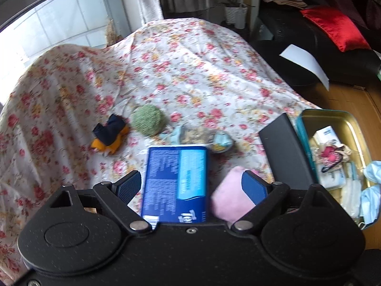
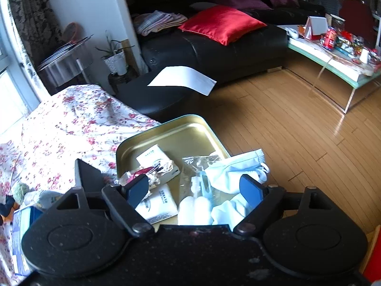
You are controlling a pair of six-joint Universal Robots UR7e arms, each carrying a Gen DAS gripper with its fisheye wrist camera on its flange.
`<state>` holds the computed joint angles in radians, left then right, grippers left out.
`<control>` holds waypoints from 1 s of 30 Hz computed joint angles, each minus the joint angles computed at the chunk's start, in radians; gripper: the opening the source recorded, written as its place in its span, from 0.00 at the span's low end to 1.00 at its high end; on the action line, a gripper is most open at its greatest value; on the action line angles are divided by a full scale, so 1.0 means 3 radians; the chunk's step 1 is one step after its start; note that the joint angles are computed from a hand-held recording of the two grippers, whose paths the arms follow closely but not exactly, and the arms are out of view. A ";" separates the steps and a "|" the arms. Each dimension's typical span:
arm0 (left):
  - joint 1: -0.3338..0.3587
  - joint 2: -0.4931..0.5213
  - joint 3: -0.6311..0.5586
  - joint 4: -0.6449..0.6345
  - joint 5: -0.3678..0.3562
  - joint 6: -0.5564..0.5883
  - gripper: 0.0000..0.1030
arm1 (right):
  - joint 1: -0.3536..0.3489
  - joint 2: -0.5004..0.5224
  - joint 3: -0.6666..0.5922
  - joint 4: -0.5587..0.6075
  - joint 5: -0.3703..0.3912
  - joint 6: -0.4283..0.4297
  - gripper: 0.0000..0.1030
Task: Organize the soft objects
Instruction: 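Withdraw both tools from the tray back toward the remaining items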
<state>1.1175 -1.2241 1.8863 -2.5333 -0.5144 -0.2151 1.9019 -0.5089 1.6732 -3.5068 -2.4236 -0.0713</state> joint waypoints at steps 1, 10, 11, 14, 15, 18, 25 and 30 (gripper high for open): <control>0.0023 -0.0021 0.0008 0.0013 0.0018 -0.0012 0.86 | 0.0006 0.0005 0.0003 -0.0020 0.0006 -0.0032 0.81; 0.0282 -0.0104 -0.0002 0.0043 0.0140 -0.0012 0.87 | 0.0100 0.0131 -0.0020 -0.0256 0.0113 -0.0501 0.97; 0.0310 -0.0105 -0.0009 0.0021 0.0147 0.0009 0.87 | 0.0113 0.0155 -0.0030 -0.0284 0.0122 -0.0572 0.97; 0.0399 -0.0100 -0.0040 -0.0077 0.0161 0.0101 0.87 | 0.0155 0.0234 -0.0073 -0.0359 0.0130 -0.0795 0.98; 0.0429 -0.0093 -0.0059 -0.0097 0.0169 0.0116 0.87 | 0.0167 0.0255 -0.0083 -0.0380 0.0142 -0.0859 0.99; 0.0526 -0.0071 -0.0135 -0.0136 0.0143 0.0142 0.87 | 0.0203 0.0303 -0.0095 -0.0410 0.0211 -0.0981 0.99; 0.0721 0.0012 -0.0284 -0.0355 -0.0039 0.0383 0.87 | 0.0279 0.0440 -0.0203 -0.0247 0.0277 -0.1025 0.99; 0.0823 0.0108 -0.0387 -0.0501 -0.0180 0.0630 0.87 | 0.0357 0.0573 -0.0301 -0.0168 0.0211 -0.1141 0.99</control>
<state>1.3645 -1.1916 1.7702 -2.6835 -0.5684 -0.0261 2.0091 -0.3369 1.5829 -3.5571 -2.3603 -0.4137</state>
